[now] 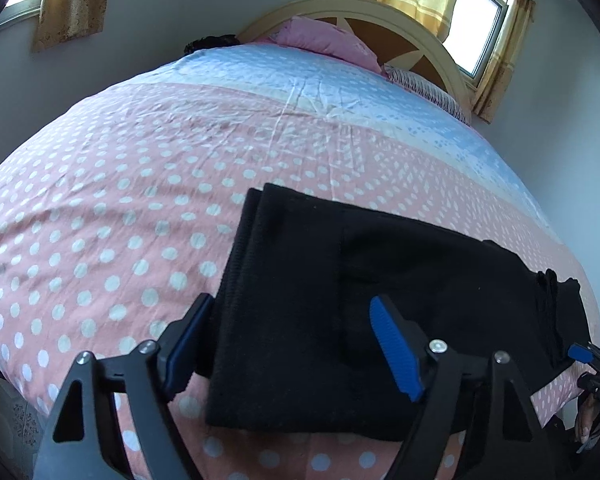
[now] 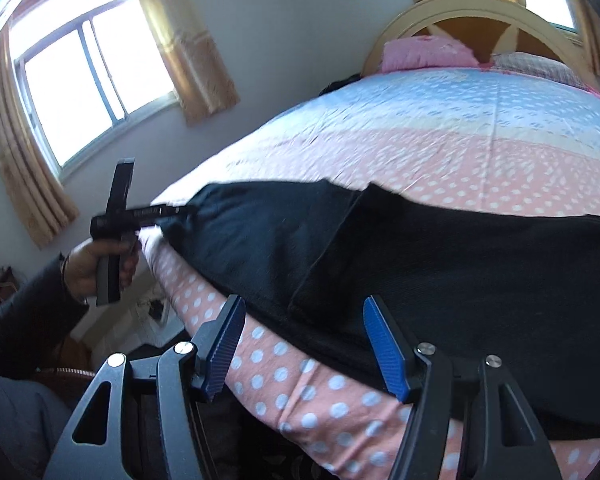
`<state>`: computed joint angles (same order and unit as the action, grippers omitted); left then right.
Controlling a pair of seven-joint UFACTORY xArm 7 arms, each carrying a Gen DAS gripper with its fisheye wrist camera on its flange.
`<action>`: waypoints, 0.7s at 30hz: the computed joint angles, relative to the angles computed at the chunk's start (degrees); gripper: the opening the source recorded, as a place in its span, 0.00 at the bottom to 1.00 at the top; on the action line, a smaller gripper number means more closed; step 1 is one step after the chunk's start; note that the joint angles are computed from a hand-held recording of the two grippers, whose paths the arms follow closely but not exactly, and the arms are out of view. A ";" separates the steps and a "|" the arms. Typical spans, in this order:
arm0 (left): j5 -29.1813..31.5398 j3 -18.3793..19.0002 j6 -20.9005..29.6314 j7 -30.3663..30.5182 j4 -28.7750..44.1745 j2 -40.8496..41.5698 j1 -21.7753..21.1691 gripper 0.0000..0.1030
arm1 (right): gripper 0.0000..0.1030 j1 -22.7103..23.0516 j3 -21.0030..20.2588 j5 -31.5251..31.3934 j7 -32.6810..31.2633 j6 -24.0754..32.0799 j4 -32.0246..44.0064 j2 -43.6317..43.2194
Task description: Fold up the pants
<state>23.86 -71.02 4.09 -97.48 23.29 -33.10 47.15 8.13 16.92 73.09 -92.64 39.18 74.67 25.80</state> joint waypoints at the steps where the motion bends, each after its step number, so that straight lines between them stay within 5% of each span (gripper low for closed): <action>1: -0.21 0.25 -0.66 -0.27 -0.37 -0.04 -0.01 0.71 | 0.62 -0.56 0.20 1.40 -0.35 0.14 -0.14 -0.27; 4: -1.34 1.86 -1.30 -1.21 -1.94 -0.74 -1.80 0.59 | 0.62 -1.20 -0.19 3.03 0.99 1.42 0.61 0.09; 13: 3.14 -1.90 4.30 1.16 2.66 2.85 3.60 0.66 | 0.62 -0.66 -0.67 4.07 -1.27 1.27 -0.98 -1.19; 15: 3.99 -0.94 4.71 2.44 3.04 4.04 3.16 0.54 | 0.62 -0.61 -0.74 4.94 -2.09 1.10 -1.42 -1.65; 17: 5.49 2.22 -2.05 1.27 0.87 4.30 1.82 0.26 | 0.62 -0.68 -0.93 5.99 -2.63 1.18 -1.66 -1.97; 21: 0.66 5.84 -2.85 3.27 -0.19 1.88 -3.17 0.23 | 0.62 -0.68 -1.66 8.12 -2.97 0.39 -1.87 -2.87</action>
